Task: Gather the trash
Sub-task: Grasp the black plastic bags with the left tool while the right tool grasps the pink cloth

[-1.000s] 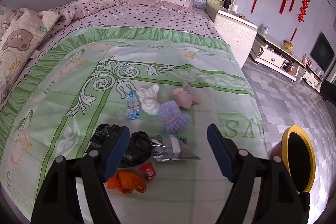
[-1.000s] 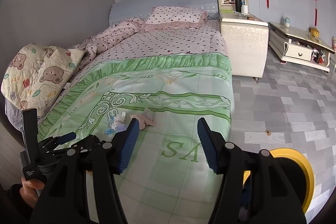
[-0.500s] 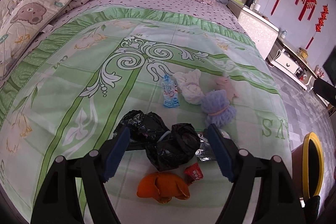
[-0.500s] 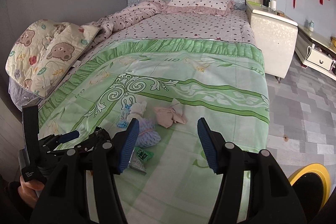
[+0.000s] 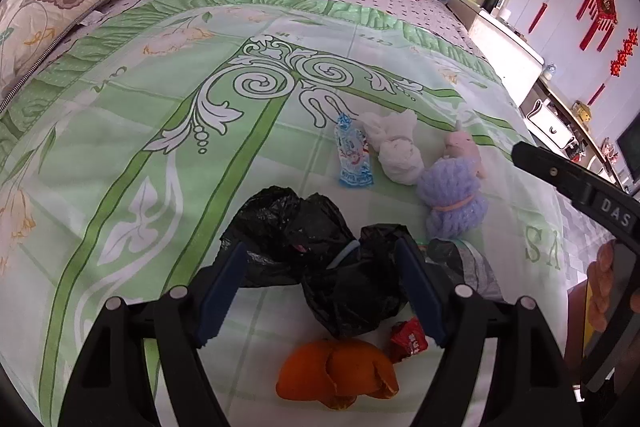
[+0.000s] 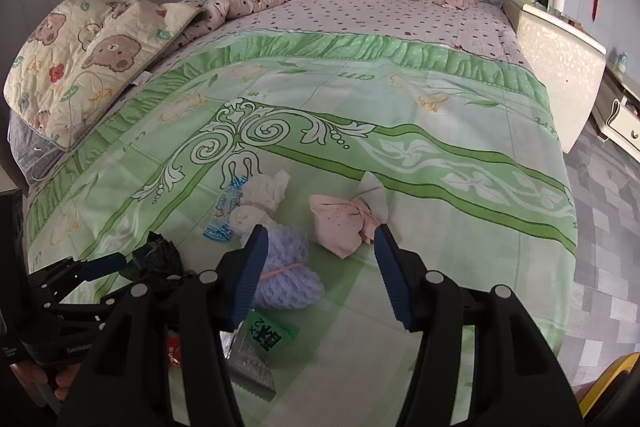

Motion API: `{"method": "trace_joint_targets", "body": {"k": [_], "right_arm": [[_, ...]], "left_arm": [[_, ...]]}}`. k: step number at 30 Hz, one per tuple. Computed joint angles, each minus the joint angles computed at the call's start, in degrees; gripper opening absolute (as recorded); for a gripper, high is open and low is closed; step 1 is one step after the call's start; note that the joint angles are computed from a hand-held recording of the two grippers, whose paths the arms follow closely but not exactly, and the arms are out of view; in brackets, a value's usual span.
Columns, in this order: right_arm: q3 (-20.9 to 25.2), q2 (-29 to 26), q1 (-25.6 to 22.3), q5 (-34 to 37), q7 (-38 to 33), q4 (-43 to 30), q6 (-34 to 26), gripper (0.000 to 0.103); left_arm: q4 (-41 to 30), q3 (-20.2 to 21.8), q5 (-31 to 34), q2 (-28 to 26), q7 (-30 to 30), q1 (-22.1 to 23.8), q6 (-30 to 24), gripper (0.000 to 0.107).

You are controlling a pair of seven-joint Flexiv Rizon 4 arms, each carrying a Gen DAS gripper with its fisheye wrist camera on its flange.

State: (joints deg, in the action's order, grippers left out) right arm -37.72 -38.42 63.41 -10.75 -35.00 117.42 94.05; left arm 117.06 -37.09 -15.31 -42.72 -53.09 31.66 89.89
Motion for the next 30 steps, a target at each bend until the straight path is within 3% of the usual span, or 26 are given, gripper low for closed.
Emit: {"method": "trace_joint_targets", "body": {"k": [9,14,19,26,30], "right_arm": [[8.22,-4.65,-10.03,-2.39,1.58,-6.65,-1.90,0.045],[12.85,-6.27,-15.06,-3.38,2.04,-9.33,-2.40,0.043],[13.45,-7.86,-16.37,-3.82,3.01,-10.62,-1.63,0.040],[11.09,-8.47,-14.26,-3.00,3.26,-10.20,-0.39,0.031],[10.85,-7.68,-13.94,-1.91,2.63,-9.21,0.51,0.028]], "left_arm": [[-1.10,0.35,-0.41,-1.60,1.27,-1.39,-0.48,0.069],[-1.59,1.07,0.17,-2.24,2.17,-2.58,-1.03,0.054],[-1.31,1.75,2.31,-3.02,3.63,-3.74,1.85,0.044],[-2.49,1.90,4.01,-3.81,2.78,-3.80,2.36,0.028],[-2.29,1.07,5.37,-4.05,2.79,-2.98,3.49,0.025]]}}
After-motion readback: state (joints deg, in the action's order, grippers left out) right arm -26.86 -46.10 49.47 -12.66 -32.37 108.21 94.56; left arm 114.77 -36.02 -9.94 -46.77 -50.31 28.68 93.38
